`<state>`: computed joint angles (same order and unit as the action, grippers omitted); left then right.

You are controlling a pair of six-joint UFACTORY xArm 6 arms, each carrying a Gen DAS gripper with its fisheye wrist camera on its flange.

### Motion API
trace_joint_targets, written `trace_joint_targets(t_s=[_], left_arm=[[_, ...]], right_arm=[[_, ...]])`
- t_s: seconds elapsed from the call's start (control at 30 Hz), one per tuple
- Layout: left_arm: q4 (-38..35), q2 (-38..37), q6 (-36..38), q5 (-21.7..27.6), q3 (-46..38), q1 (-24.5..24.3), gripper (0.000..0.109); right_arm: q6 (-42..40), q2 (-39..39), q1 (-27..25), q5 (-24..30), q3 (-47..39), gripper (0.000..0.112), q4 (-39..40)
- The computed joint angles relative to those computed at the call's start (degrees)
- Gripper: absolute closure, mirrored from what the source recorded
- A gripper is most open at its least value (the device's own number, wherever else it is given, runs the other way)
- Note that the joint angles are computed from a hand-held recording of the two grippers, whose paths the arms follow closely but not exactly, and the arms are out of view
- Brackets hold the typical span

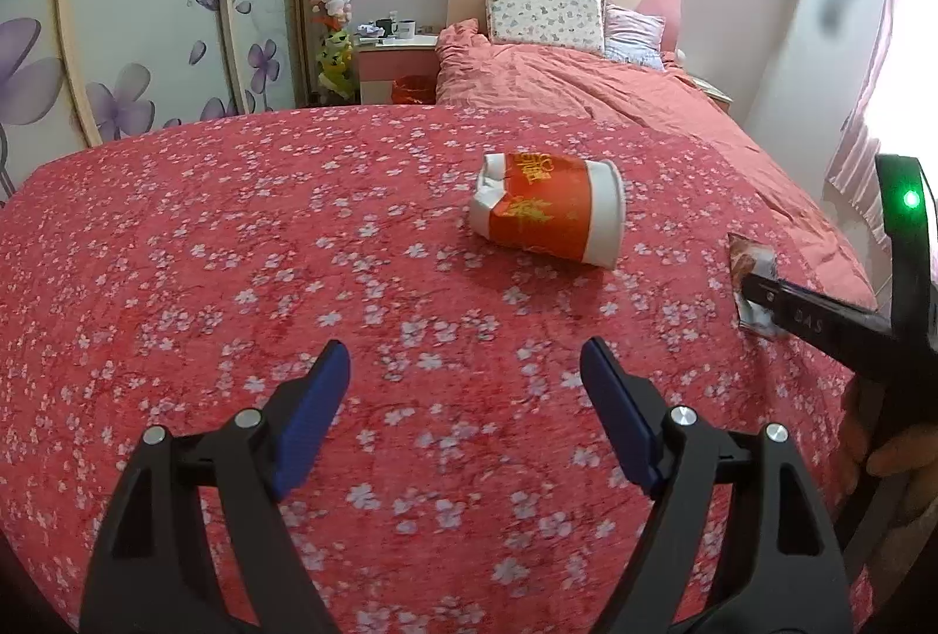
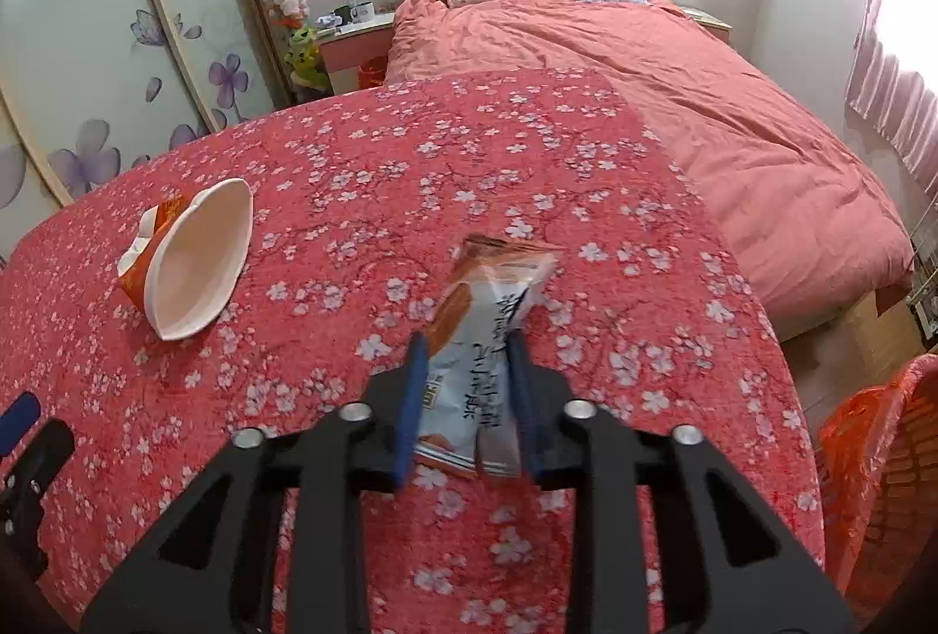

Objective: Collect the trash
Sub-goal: 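Grasp the orange-white paper cup rim with the left gripper while the right holds the wrapper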

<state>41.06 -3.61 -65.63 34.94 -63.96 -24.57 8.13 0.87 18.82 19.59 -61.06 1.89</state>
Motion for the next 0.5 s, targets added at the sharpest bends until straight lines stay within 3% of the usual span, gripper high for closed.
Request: trace_joint_targets(t_s=[0.3, 0.5], left_arm=[[-0.7, 7.7, 0.4, 0.3, -9.7, -1.2, 0.029], [0.0, 18.2, 0.7, 7.9, -23.5, -3.1, 0.031]], right_arm=[[-4.7, -5.5, -1.7, -2.6, 6.7, 0.110, 6.4], [-7.3, -7.7, -2.2, -3.2, 9.2, 0.110, 10.1]])
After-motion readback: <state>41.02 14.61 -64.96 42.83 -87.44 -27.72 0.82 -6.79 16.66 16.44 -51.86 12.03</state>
